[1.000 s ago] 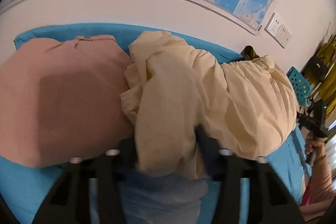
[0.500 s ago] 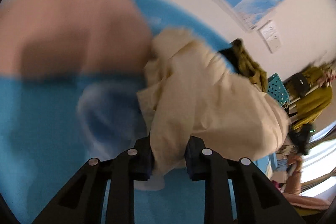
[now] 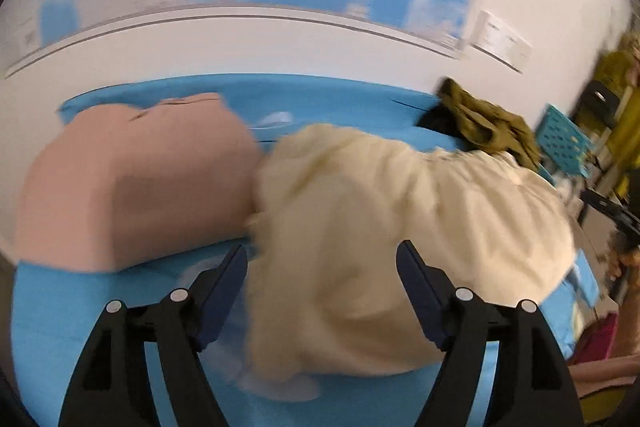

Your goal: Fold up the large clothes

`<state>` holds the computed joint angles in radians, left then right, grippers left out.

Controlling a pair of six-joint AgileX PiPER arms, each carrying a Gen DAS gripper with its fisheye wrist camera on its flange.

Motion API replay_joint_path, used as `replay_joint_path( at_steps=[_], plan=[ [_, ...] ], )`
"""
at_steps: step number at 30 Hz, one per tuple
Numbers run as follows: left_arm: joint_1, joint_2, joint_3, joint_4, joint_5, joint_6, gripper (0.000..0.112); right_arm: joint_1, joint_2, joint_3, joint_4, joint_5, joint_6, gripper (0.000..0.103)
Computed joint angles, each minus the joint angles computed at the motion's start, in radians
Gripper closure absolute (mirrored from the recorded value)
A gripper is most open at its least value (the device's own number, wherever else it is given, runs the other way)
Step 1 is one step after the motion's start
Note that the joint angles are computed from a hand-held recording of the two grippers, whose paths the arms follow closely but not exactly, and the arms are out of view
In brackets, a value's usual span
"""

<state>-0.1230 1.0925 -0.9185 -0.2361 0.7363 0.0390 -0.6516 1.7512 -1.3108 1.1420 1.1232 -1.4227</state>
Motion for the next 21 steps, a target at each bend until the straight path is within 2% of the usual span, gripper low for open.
replay_joint_path(
  at_steps=[2, 4, 5, 6, 7, 8, 9, 10, 12, 13, 16, 18, 21],
  plan=[
    [-0.073, 0.064, -0.026, 0.037, -0.025, -0.024, 0.039, 0.102, -0.02, 0.019, -0.045, -0.095, -0.009, 0.026],
    [-0.139, 0.104, -0.024, 0.098, -0.049, -0.076, 0.039, 0.222, -0.011, 0.029, -0.119, -0.251, 0.041, 0.026],
    [-0.154, 0.128, -0.023, 0.091, -0.059, -0.07, 0.039, 0.249, 0.003, 0.028, -0.142, -0.289, 0.066, 0.032],
    [-0.157, 0.149, -0.021, 0.072, -0.072, -0.06, 0.039, 0.273, 0.04, 0.002, -0.173, -0.305, 0.114, 0.052],
    [-0.157, 0.172, -0.019, 0.038, -0.093, -0.043, 0.039, 0.29, 0.073, -0.021, -0.192, -0.327, 0.149, 0.062],
    [-0.157, 0.192, -0.019, 0.003, -0.112, -0.022, 0.039, 0.301, 0.093, -0.034, -0.199, -0.351, 0.166, 0.078],
    [-0.164, 0.211, -0.022, 0.007, -0.131, -0.032, 0.039, 0.293, 0.118, -0.052, -0.186, -0.335, 0.165, 0.083],
    [-0.183, 0.22, -0.017, 0.051, -0.147, -0.08, 0.045, 0.282, 0.136, -0.072, -0.167, -0.314, 0.162, 0.085],
    [-0.238, 0.262, -0.047, 0.211, -0.151, -0.235, 0.053, 0.268, 0.126, -0.071, -0.113, -0.316, 0.126, 0.098],
    [-0.265, 0.285, -0.063, 0.292, -0.148, -0.312, 0.06, 0.258, 0.112, -0.061, -0.069, -0.323, 0.097, 0.099],
    [-0.298, 0.347, -0.114, 0.417, -0.142, -0.427, 0.065, 0.257, 0.083, -0.033, 0.024, -0.358, 0.052, 0.099],
    [-0.315, 0.395, -0.147, 0.518, -0.141, -0.516, 0.067, 0.29, 0.115, -0.067, -0.037, -0.392, 0.109, 0.099],
    [-0.311, 0.43, -0.181, 0.524, -0.136, -0.525, 0.067, 0.319, 0.184, -0.138, -0.177, -0.393, 0.252, 0.093]
  ],
)
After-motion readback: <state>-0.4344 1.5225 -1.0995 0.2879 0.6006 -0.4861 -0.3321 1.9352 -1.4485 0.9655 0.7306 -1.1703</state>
